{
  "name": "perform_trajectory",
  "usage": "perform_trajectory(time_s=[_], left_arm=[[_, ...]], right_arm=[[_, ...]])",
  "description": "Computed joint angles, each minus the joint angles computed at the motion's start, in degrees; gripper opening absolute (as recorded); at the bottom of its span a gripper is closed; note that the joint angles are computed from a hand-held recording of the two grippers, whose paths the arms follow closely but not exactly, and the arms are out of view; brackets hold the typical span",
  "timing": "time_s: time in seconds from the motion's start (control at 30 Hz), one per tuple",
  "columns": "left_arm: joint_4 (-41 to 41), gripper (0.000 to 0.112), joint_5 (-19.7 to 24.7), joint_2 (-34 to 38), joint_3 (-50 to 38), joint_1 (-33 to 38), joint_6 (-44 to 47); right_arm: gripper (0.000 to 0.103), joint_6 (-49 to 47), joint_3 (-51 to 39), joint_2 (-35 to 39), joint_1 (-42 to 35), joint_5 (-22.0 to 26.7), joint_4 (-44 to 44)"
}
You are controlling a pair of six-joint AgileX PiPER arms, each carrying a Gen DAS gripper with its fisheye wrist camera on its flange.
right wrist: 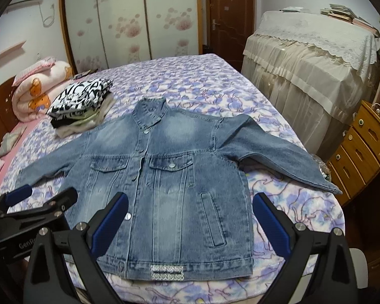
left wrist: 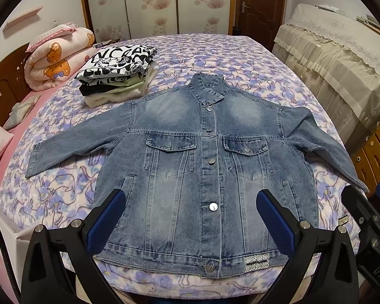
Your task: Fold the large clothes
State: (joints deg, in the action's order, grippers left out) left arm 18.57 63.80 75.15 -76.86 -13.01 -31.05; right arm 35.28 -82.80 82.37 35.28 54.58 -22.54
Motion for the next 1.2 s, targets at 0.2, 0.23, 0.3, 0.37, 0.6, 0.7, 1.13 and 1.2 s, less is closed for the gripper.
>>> perform_trajectory(time_s=[0.2,0.23,0.3,0.37,0.6,0.7,1.13,1.2], left_arm=[[0.6,0.102,0.4,0.4,-0.4,-0.5,-0.4],[0.5,0.102,0.4,0.4,-0.4,-0.4,-0.4],[0.4,0.102,0.4,0.6,-0.4,-0.5,-0.5],[0.5,0.102,0.3,0.6,-0.2,-0.7,-0.7],[0.0,0.102,-0.2,-0.1,1.2,-0.4,-1.1],[-0.2,0.102,-0.4,-0.4,1.6,0.0,-0.8],[-0.9,0.102,-0.6,-1.0,2.6,0.8,0.0],[-1.0,0.102,-0.5,-1.0,2.4,0.9,0.2]], right_arm=[[0.099,1.5,1.1,-0.4,0.1,-1.2,-1.6],[0.099,2.2,1.1,-0.4,0.5,-1.1,-2.7],[0.099,1.8,0.9,-0.1,0.6,-0.8,-2.5],[0.099,0.6,0.5,0.4,0.4,-0.2,-1.0],[0.099,-3.3,-1.0,2.0,-0.6,1.6,1.8],[0.099,-5.2,-0.8,1.8,-1.6,1.5,3.6],[0.099,-9.8,0.6,0.8,-2.7,-0.1,8.5],[0.099,-9.8,0.5,1.0,-2.5,0.0,8.4]])
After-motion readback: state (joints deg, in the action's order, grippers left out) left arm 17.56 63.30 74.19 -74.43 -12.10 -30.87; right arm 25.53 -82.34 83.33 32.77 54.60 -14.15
